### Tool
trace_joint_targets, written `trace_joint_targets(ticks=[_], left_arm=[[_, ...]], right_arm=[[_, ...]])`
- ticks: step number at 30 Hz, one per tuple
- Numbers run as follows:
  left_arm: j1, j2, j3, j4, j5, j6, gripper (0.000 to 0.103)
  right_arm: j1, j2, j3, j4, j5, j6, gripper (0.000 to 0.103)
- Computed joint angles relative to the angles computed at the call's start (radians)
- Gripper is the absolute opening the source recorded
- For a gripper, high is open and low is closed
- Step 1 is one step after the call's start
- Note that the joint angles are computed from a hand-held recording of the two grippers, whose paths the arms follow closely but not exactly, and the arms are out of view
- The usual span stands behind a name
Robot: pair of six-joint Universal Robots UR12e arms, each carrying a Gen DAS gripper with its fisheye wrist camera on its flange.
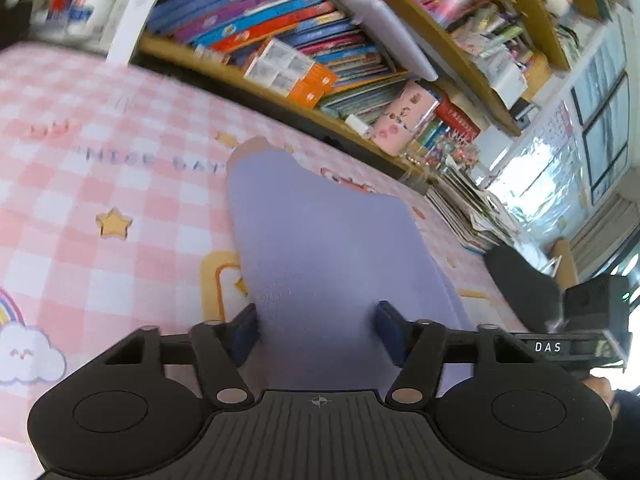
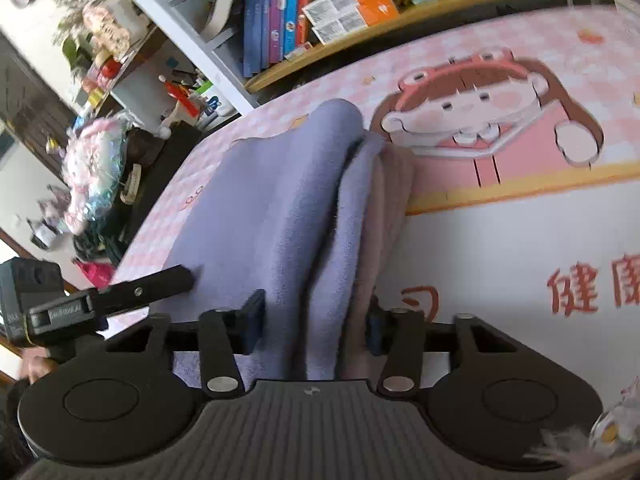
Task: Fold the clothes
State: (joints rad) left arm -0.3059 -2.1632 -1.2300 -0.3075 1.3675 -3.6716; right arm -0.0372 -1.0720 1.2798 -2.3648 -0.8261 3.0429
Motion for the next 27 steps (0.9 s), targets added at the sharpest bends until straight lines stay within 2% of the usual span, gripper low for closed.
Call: trace_joint_targets(ticks=[3,5,8,12,15,17,22,27], left_arm=[[-0.013,0.003,0.009,-0.013,0.038,0.063,0.054],[-0.010,0.004,0.011,-0.030,0.033,0.069,0.055],[0.001,0.003,0.006,-0.033,0.004,0.025,0.059],[0.004,0.000,0.007,-0.030,-0.008,0.020,0.063],[0.005,-0.004,0.005,-0.018,-0.016,0.011,0.063],[0.005,-0.005,-0.001,0.003,-0.021,0.007,0.061],[0.002,-0.002,-0.006,0.034,-0.011,-0.011,0.052],[0.002,-0.005,0.007,0.071,0.003,0.005,0.051]], right_arm=[[0.008,-0.011,0.015,-0.040,-0.035,-0.048,0.034],[0.009,-0.011,0.017,-0.038,-0.037,-0.057,0.034],[0.007,-0.005,0.008,-0.023,-0.028,-0.048,0.040],[0.006,0.002,0.001,-0.006,-0.021,-0.042,0.048],[0.005,0.007,-0.002,0.001,-0.005,-0.028,0.050],[0.004,0.009,-0.001,-0.003,0.003,-0.024,0.049],[0.003,0.001,0.017,-0.056,0.009,-0.064,0.034],[0.001,0.004,0.016,-0.131,0.036,-0.077,0.031]])
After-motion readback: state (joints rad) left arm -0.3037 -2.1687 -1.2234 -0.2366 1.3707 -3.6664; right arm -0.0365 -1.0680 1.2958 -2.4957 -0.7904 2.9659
